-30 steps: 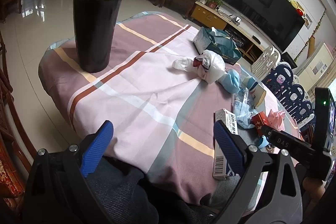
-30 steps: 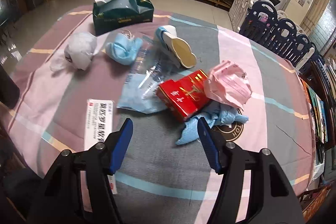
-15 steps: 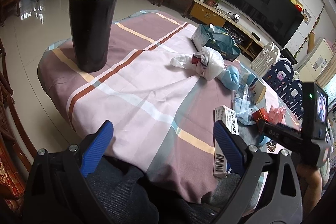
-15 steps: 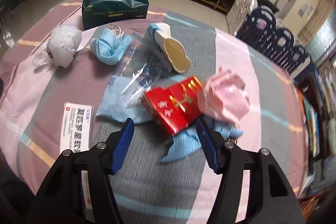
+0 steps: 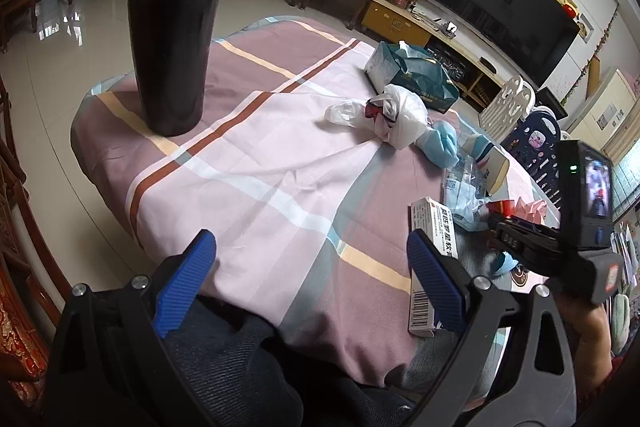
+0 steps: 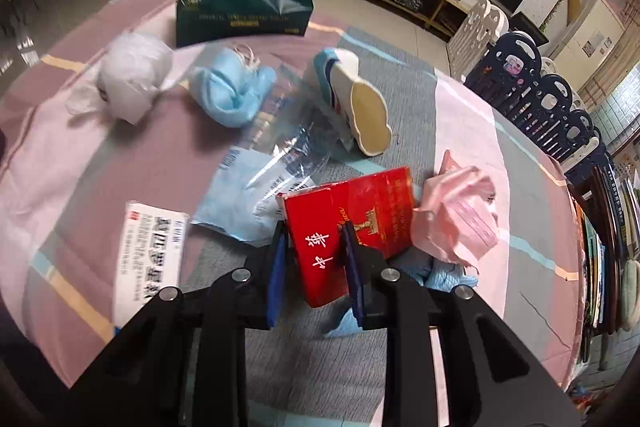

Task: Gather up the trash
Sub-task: 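Grasp the red cigarette box with the right tool, then grasp the ointment box with the left tool while the right tool holds the red box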

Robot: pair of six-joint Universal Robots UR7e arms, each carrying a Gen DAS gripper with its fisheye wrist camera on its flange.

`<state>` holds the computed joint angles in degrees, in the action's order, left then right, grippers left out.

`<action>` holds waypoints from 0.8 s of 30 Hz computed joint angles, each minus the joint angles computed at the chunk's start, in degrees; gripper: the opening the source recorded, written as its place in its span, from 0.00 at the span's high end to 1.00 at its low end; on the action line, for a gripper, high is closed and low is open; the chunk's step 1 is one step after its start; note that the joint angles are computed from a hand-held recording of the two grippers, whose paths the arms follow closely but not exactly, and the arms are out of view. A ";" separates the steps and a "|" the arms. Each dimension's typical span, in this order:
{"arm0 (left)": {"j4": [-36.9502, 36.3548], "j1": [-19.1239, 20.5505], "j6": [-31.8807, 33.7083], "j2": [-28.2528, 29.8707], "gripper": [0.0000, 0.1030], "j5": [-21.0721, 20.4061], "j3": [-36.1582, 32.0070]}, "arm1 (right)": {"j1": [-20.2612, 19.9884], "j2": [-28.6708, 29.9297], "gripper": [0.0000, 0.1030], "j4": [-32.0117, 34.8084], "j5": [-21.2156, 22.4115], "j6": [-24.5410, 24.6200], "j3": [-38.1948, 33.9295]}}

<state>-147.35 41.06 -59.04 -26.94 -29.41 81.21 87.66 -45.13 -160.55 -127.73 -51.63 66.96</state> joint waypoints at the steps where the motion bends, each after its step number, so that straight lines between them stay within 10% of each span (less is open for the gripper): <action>1: 0.15 -0.02 -0.04 0.01 0.07 0.03 -0.03 | 0.12 -1.10 0.73 -0.27 1.29 0.58 1.29; 20: -0.55 -0.07 1.63 0.26 0.07 -0.44 -0.27 | -2.56 -20.07 0.76 6.82 20.15 20.86 17.72; 24: -11.63 -0.18 8.40 0.42 0.07 -2.23 1.55 | -3.47 -23.84 0.76 6.51 21.75 22.46 20.86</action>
